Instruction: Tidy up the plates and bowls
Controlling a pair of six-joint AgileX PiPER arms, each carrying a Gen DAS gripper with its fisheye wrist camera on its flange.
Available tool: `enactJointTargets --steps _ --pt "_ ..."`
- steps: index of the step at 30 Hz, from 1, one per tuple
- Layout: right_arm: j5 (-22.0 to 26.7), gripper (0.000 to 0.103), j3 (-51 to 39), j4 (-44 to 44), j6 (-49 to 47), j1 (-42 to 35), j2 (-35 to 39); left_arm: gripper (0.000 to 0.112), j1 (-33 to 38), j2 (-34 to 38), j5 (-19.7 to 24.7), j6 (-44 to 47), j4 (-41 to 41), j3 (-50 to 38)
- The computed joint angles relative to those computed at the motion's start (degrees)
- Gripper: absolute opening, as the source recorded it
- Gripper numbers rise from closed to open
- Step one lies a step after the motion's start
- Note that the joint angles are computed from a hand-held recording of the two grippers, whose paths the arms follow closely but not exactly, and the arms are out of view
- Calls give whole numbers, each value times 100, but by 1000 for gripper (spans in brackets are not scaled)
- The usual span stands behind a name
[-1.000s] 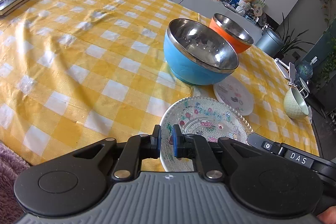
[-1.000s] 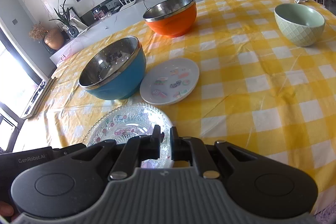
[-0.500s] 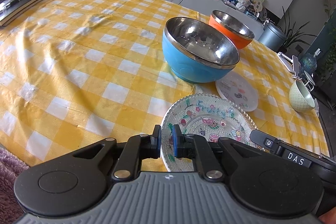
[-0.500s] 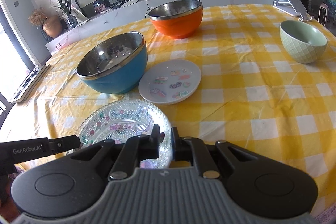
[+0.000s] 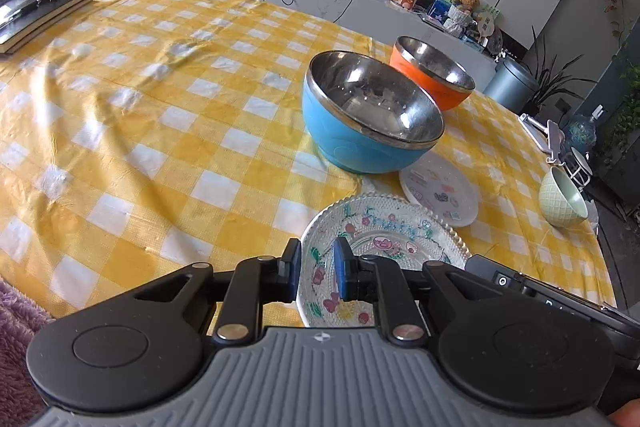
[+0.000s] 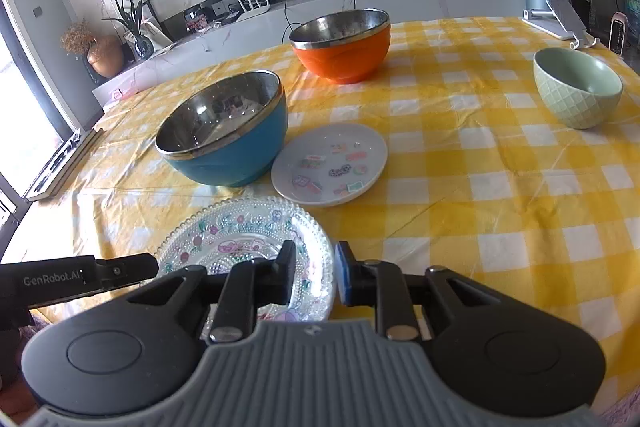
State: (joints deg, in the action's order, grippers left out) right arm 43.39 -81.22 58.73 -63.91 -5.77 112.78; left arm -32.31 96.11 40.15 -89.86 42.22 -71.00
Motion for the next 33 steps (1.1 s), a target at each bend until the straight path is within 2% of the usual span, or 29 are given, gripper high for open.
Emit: enactJointTargets --steps 3,5,8,10,12,14,16,18,22,25,27,33 --pt "31 25 30 100 -86 -70 -70 21 -111 -35 133 -159 203 -117" --pt "55 25 58 179 -155 -126 -123 23 -85 -67 -19 -124 73 -200" --pt "9 28 106 259 -290 -177 -231 25 -149 120 96 128 -15 -580" --pt "-8 34 64 235 -295 -197 -285 26 -154 241 116 271 -70 -814" --pt "171 34 -170 120 -170 -246 -250 29 -111 409 85 530 -235 -1123" --pt "352 35 -496 -84 118 -278 -166 30 -31 621 103 904 -522 -1468" --pt "431 35 -996 -676 801 -203 -7 30 86 834 33 1207 -864 -1753" --pt "613 35 -1630 -1321 1435 -97 261 30 169 1056 69 1414 -1078 -2034" --pt "1099 35 -2870 -1853 2195 -13 950 30 317 1528 226 1776 -1415 -2568" --pt "1523 35 -3671 -1962 2710 5 1474 31 400 1850 365 1886 -1526 -2930" --pt "1801 34 -4195 -1960 3073 3 1847 37 417 2014 447 1926 -1497 -3119" --pt "2013 29 -4780 -1927 3610 15 2412 38 465 2482 727 2203 -1634 -3702"
